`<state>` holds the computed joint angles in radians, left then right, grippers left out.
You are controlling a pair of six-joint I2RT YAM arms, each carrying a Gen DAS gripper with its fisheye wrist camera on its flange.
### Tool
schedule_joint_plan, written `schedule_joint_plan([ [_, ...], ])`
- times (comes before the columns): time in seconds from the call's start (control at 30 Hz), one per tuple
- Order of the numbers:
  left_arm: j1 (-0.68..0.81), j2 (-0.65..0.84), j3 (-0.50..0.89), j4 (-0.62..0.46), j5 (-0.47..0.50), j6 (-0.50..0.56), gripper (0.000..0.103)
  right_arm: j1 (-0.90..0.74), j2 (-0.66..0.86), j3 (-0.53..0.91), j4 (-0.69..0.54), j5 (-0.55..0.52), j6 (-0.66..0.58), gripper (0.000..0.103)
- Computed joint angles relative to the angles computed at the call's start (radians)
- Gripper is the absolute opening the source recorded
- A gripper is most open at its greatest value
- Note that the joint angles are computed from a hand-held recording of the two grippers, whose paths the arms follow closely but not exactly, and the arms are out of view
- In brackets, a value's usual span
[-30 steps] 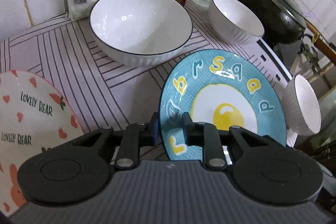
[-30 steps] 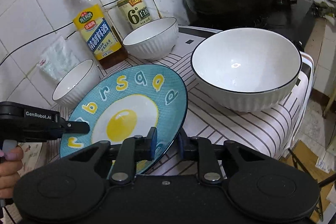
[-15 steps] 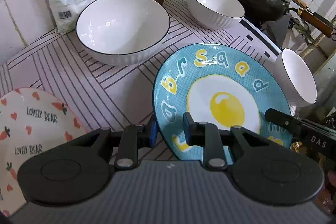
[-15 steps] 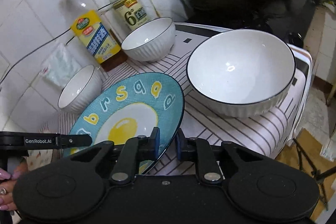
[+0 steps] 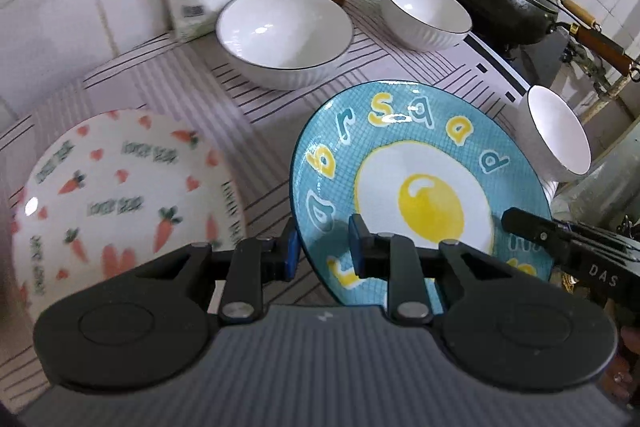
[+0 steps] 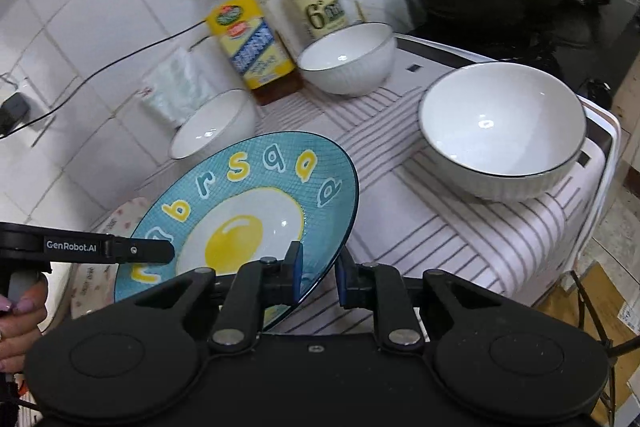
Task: Organize plates and bowls
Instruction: 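Carry the blue plate with both grippers and lower it onto the bunny plate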
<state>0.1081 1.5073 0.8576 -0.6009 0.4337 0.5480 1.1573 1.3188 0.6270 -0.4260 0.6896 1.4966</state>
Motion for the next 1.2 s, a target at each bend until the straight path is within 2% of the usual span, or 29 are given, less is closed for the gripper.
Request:
schedule_joint_plan([
  [0.3, 0.202, -0.104, 0.024, -0.143, 0.05, 0.104, 0.022, 0.026, 0.049, 0.103, 0.03, 0.007, -0.093, 0.021],
  [0.5, 0.377, -0.098, 0.086, -0.249, 0.109, 0.181, 0.023, 0.026, 0.102, 0.199, 0.055, -0.016, -0.211, 0.021],
  [0.7, 0.485, -0.093, 0.111, -0.247, 0.103, 0.206, 0.023, -0.017, 0.184, 0.246, 0.185, -0.098, -0.336, 0.021],
  [1.0, 0.591, 0.031, 0.173, -0.22, 0.089, 0.17, 0.023, -0.09, 0.333, 0.325, 0.344, -0.235, -0.488, 0.02],
  [1.2, 0.582, 0.087, 0.191, -0.173, 0.041, 0.129, 0.023, -0.131, 0.42, 0.379, 0.365, -0.32, -0.53, 0.02],
])
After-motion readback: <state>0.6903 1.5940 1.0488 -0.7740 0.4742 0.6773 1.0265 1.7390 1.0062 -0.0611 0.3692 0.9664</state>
